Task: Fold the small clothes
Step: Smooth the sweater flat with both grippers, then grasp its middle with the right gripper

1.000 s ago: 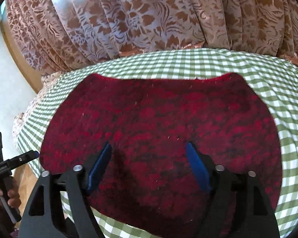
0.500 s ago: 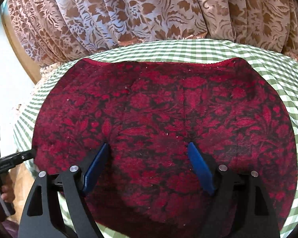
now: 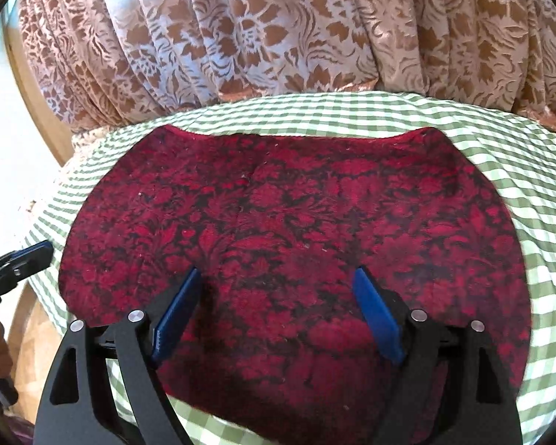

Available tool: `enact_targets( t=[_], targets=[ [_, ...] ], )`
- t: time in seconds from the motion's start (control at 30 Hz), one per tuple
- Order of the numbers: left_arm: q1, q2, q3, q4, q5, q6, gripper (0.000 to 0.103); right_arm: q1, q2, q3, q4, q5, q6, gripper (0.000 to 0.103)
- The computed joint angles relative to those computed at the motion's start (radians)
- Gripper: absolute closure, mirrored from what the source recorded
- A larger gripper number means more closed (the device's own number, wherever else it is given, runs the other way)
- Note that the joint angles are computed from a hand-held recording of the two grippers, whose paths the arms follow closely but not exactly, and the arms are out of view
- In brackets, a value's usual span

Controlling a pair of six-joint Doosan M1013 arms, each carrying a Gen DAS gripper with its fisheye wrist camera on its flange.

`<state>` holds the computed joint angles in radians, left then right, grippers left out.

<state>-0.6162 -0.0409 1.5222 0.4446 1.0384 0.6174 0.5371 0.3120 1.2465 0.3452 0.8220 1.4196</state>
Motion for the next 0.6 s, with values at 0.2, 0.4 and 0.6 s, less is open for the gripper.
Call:
enact_targets(
  t=[0.2,0.4,0.6],
  targets=[
    [-0.015,0.081,-0.082,-0.003,0.064,0.047,0.074,-0.04,-0.032,0.062,0.113,-0.035,-0.068,0.02],
    [-0.018,0.097,-0.102,0.008,0.083,0.049,0.074,-0.074,-0.071,0.119,0.235,-0.074,-0.135,0.02],
    [-0.006,0.121,-0.122,-0.011,0.079,0.065,0.074,-0.095,-0.102,0.154,0.068,-0.189,0.072,0.032]
  ],
)
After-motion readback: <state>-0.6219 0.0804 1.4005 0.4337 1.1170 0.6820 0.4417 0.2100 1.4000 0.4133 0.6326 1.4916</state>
